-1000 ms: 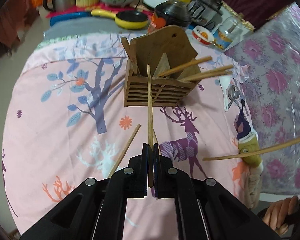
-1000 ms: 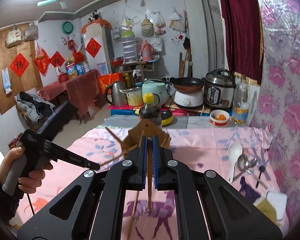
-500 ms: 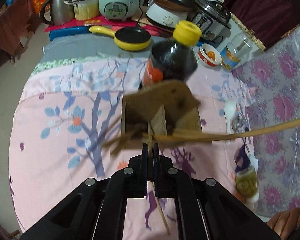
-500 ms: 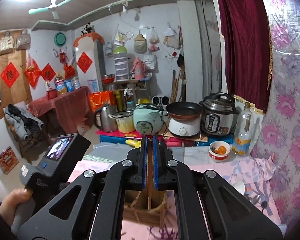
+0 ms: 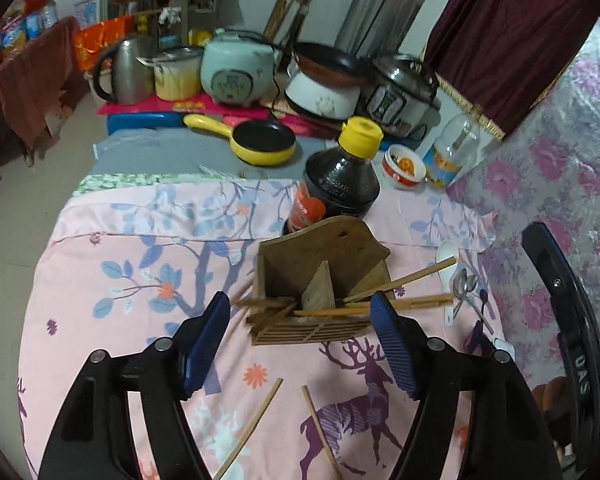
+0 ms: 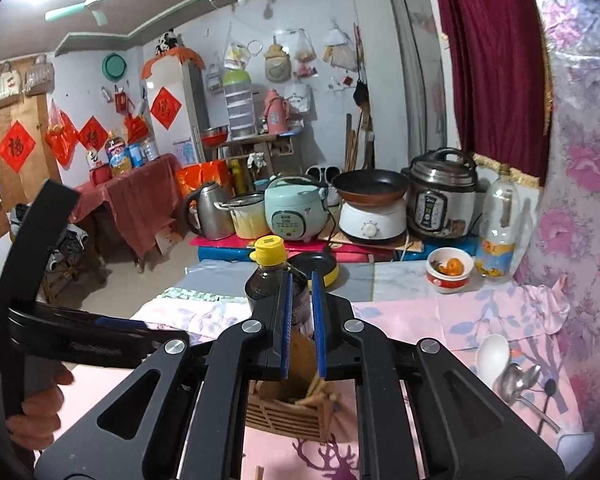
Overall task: Organize utensils
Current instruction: 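Open the left tool over the holder while the right tool releases its chopstick, then move both open tools back down toward the last two chopsticks on the cloth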
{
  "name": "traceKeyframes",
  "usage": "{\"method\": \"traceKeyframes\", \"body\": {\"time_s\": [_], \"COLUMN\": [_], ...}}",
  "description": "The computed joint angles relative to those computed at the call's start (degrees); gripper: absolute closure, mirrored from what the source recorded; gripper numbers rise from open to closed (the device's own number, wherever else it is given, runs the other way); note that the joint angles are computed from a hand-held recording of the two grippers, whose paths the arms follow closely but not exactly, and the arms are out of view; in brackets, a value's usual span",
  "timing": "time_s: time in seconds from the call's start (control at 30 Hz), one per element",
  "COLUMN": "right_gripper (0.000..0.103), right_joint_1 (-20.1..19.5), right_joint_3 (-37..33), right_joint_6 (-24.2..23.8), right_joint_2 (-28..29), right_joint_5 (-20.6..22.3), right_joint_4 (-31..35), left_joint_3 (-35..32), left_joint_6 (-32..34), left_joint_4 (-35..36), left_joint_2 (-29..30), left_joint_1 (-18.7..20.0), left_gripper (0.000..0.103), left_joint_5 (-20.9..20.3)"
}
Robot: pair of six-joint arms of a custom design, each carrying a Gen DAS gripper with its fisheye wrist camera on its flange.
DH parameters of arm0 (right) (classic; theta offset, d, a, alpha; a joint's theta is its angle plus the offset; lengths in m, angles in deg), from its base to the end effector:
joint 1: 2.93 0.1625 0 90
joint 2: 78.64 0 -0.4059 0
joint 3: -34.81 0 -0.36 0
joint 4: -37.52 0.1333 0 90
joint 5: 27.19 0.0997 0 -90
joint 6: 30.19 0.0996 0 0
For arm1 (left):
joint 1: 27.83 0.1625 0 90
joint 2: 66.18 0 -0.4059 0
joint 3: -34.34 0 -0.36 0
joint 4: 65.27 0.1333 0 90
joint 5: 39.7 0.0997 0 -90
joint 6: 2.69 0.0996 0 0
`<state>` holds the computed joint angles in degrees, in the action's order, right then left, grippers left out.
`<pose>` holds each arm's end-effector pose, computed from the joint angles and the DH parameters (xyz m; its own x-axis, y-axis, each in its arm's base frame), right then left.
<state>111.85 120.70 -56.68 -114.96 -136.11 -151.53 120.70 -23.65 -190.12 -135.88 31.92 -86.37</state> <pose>0.3838 -0.5904 0.1435 -0.7397 -0.4177 0.5276 -0.6729 0.4509 -0.5864 -0.1296 -0.6225 0.4023 -0.8588 -0.1242 -0.4971 0.1836 0.8313 -0.5247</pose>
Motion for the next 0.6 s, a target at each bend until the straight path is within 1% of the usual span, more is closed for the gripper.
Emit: {"method": "traceKeyframes", "body": {"time_s": [0.07,0.13,0.17,0.23,0.27,0.3,0.37,0.4,0.43,0.47,0.5,0.53,0.57,0.6], "right_gripper": [0.082,0.076,0.073,0.07,0.066,0.06,0.055,0.053,0.052,0.05,0.047,0.046,0.044,0.043], "right_joint_1": [0.24,0.78,1.12,1.75,1.97,2.42,3.3,3.63,4.07,4.39,4.77,5.0,5.19,5.37], "right_joint_3": [2.44,6.12,8.29,11.97,13.45,15.71,20.3,22.05,24.42,26.18,28.56,30.58,32.43,34.69], "right_joint_6": [0.57,1.21,1.41,1.49,1.48,1.54,1.65,1.57,1.4,1.36,1.35,1.37,1.45,1.67], "right_joint_2": [-1.78,-4.42,-5.76,-8.02,-8.91,-10.26,-12.66,-13.44,-14.52,-15.15,-16.05,-16.81,-17.43,-18.05], "right_joint_5": [0.35,0.61,0.78,1.05,1.23,1.32,1.43,1.48,1.48,1.43,1.47,1.59,1.67,1.77], "right_joint_4": [-1.09,-2.67,-3.84,-5.96,-6.82,-8.12,-11.44,-12.77,-14.5,-15.99,-18.0,-19.6,-21.05,-22.93], "left_joint_3": [4.0,8.71,10.38,15.77,17.59,21.05,26.4,28.57,31.64,33.35,36.5,37.96,39.59,41.28], "left_joint_6": [-0.47,-1.68,-2.12,-3.74,-4.44,-5.86,-8.16,-9.41,-11.35,-12.69,-15.81,-18.13,-21.44,-26.15], "left_joint_4": [-1.58,-2.57,-2.87,-3.81,-4.0,-4.5,-5.17,-4.97,-4.63,-4.09,-2.38,-0.47,2.52,7.08], "left_joint_2": [-2.77,-5.98,-7.17,-10.94,-12.26,-14.6,-18.19,-19.79,-21.93,-23.22,-25.45,-26.61,-28.01,-29.52], "left_joint_1": [-1.5,-3.44,-4.15,-6.67,-7.61,-9.56,-12.86,-14.38,-16.68,-18.02,-20.64,-22.08,-23.78,-25.76], "left_gripper": [0.025,0.024,0.022,0.021,0.019,0.019,0.015,0.014,0.012,0.01,0.008,0.006,0.006,0.006], "left_joint_5": [2.67,6.35,7.49,11.25,12.54,15.09,18.85,20.37,22.56,23.75,26.06,27.19,28.5,29.91]}}
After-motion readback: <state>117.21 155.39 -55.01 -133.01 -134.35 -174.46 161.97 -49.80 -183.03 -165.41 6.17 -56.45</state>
